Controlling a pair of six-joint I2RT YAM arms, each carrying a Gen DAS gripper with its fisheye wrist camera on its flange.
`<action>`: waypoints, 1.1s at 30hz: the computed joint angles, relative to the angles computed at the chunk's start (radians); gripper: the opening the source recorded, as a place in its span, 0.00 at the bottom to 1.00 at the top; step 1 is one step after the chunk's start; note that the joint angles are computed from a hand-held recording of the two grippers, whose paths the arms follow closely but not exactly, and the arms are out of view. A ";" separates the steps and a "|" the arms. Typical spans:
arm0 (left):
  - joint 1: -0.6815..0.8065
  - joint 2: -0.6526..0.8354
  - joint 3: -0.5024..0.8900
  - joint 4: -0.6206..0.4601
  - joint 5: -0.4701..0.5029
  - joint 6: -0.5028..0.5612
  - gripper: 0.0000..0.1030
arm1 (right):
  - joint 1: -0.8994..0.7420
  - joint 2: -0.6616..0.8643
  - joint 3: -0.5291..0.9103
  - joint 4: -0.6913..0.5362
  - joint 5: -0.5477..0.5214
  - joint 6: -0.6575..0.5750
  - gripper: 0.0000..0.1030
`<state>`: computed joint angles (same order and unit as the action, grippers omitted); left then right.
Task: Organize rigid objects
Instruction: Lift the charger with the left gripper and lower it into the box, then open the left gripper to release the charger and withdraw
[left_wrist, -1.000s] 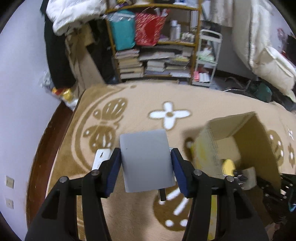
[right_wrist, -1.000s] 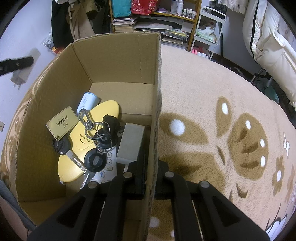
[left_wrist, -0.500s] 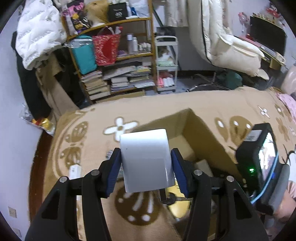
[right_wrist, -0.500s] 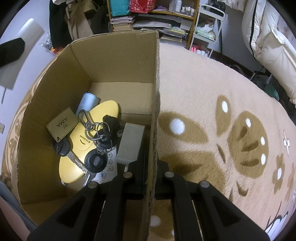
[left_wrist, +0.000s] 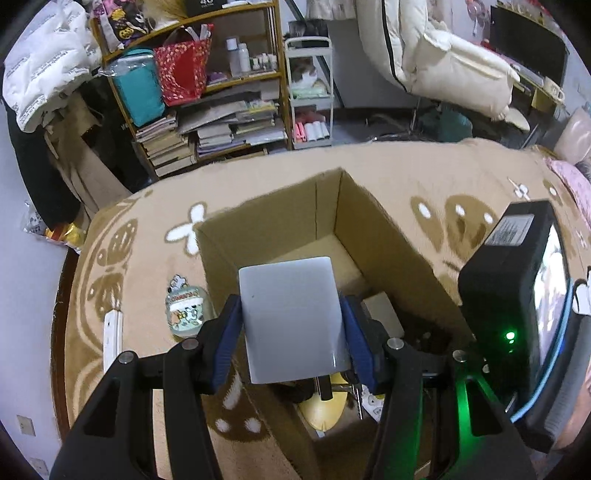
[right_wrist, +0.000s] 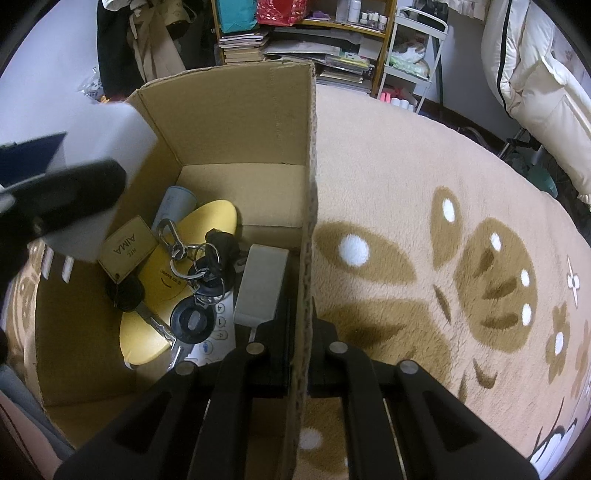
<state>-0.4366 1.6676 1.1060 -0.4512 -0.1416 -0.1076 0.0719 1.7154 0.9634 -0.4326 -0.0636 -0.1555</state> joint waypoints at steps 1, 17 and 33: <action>-0.006 0.005 -0.002 0.001 -0.011 0.003 0.52 | 0.000 0.001 0.001 -0.001 -0.001 0.000 0.07; 0.000 0.070 0.026 -0.043 -0.014 0.000 0.52 | 0.005 0.002 -0.003 0.005 0.002 0.005 0.07; 0.037 -0.017 0.004 -0.028 -0.033 0.005 0.55 | 0.021 0.011 0.001 0.011 0.009 0.014 0.07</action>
<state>-0.3996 1.6502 1.1097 -0.4793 -0.1745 -0.1025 0.0924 1.7266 0.9647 -0.4219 -0.0544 -0.1410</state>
